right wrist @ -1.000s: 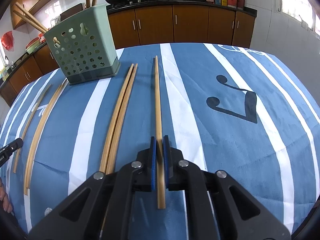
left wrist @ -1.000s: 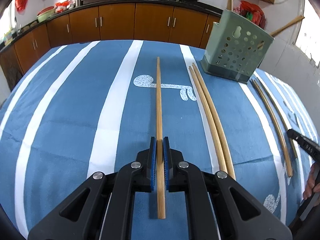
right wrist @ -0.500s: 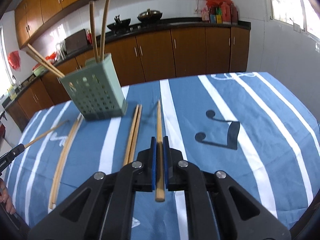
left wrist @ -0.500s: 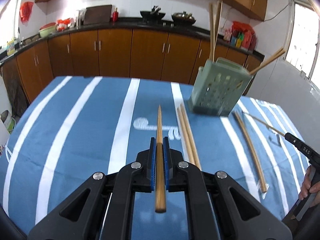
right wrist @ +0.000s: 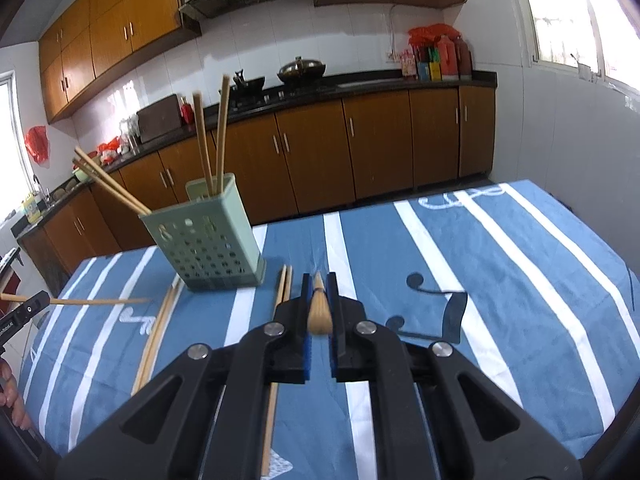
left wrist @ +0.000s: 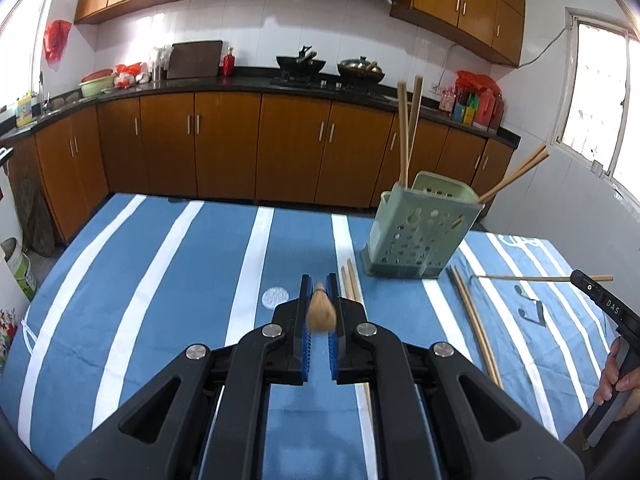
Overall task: Organize utensils
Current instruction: 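Lift the left tool's chopstick upright over the basket while the right tool lifts its own, then lower the left tool's chopstick into the basket and open it while the right tool releases its own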
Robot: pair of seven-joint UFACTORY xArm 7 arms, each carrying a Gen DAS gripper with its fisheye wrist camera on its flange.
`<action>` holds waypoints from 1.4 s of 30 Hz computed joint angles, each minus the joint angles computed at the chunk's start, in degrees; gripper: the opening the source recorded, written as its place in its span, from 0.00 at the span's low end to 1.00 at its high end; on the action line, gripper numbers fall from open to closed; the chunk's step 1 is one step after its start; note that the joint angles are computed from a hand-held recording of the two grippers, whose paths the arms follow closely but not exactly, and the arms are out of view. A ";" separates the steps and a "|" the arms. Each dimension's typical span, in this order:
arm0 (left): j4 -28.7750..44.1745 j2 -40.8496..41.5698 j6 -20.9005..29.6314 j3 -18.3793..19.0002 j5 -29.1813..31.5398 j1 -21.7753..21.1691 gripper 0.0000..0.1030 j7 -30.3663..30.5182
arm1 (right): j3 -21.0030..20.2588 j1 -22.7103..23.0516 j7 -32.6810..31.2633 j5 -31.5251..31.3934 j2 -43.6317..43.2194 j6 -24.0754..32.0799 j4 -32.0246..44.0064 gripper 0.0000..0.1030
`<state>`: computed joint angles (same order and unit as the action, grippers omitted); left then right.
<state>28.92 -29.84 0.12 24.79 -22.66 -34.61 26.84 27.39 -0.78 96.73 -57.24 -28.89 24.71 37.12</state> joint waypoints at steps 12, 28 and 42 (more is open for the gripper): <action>2.45 -2.21 -0.31 -1.07 2.48 -0.26 0.07 -0.32 | -0.83 0.08 -4.21 0.22 -3.10 -1.12 3.69 0.07; 15.73 2.29 -10.67 6.51 1.65 -18.88 0.07 -4.84 | 8.72 -15.88 -13.05 5.94 0.18 -11.79 19.80 0.07; 22.61 18.12 -18.02 27.94 15.84 -38.82 0.07 -22.37 | 8.63 -14.05 -11.67 -2.39 18.55 -5.55 29.01 0.07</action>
